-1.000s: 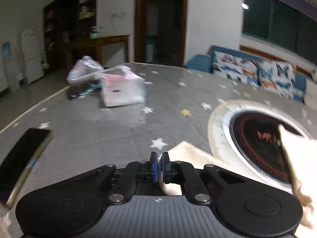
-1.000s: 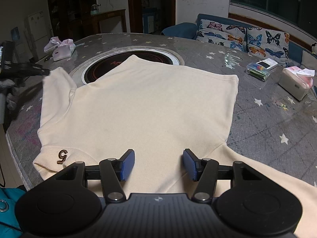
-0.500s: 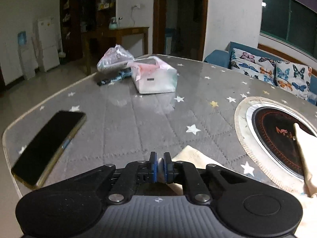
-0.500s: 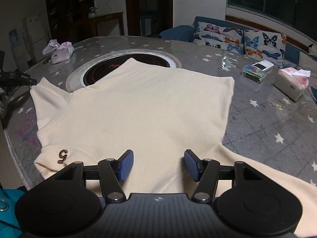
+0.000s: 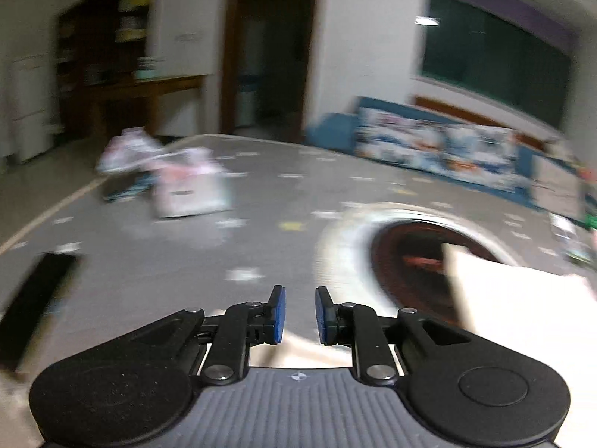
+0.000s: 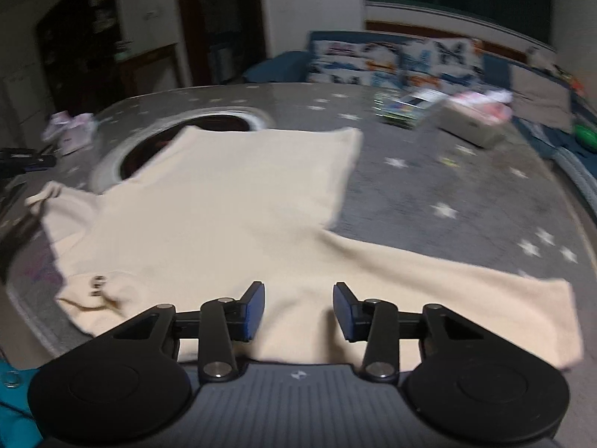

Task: Fold clothes
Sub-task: 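Grasp the free sleeve cuff with the right tool, then lift the sleeve with the right tool and carry it over the body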

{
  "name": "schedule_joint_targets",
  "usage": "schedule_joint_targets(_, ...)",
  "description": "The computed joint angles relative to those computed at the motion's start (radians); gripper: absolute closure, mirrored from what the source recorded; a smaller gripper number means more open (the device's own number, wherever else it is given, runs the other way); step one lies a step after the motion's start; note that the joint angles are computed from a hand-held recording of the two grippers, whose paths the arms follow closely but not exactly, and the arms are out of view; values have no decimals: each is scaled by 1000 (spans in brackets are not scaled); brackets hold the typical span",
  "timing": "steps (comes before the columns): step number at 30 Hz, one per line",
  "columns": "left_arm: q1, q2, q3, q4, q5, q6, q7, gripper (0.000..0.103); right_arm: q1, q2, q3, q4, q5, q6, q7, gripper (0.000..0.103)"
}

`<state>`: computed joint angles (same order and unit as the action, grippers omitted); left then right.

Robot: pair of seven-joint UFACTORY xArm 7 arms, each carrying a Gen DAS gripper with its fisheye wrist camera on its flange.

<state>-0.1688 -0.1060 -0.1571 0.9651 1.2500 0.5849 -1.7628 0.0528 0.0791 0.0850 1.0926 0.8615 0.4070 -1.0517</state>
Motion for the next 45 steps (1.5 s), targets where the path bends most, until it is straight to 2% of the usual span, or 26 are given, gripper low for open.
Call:
schedule_joint_targets(4,-29,112,6,96,-4,-204,107,84,-2,12,-30,-27,-153,-126,180,63)
schedule_joint_targets(8,-85,245,12,202,-114,-366,316,84,-23,18,-62,-60,-332,-219,402,63)
schedule_joint_targets(12,-122,331,-14,272,-243,-441,538,84,-29,23,-126,-97,-572,-300,685,63)
schedule_joint_targets(14,-119,376,-55,308,-333,-466,679,83,-39,27,-145,-105,-638,-321,777,63)
schedule_joint_targets(18,-101,444,-144,353,-490,-453,919,82,-118,54,-86,-95,-588,-340,785,63)
schedule_joint_targets(20,-104,459,-158,358,-540,-453,986,82,-190,70,-5,-82,-474,-353,708,66)
schedule_joint_targets(23,-116,467,-161,354,-597,-456,1057,81,-235,85,52,-70,-396,-373,630,89)
schedule_joint_targets(24,-121,467,-159,351,-612,-458,1076,81,-244,90,64,-66,-385,-382,612,93)
schedule_joint_targets(26,-134,472,-151,353,-642,-455,1114,81,-202,95,16,-64,-454,-421,646,99)
schedule_joint_targets(28,-153,476,-134,358,-662,-453,1145,81,-153,101,-45,-60,-541,-461,702,99)
schedule_joint_targets(30,-165,478,-125,357,-686,-459,1183,74,-153,105,-52,-50,-577,-483,729,99)
schedule_joint_targets(36,-248,482,-49,363,-727,-469,1232,61,-117,141,-111,-29,-681,-430,850,99)
schedule_joint_targets(40,-304,482,11,374,-758,-460,1252,51,-148,133,-86,-40,-711,-443,895,89)
schedule_joint_targets(43,-344,479,57,372,-785,-472,1259,48,-254,117,33,-51,-670,-461,845,83)
schedule_joint_targets(45,-372,477,88,369,-802,-479,1265,45,-279,123,62,-46,-653,-461,836,73)
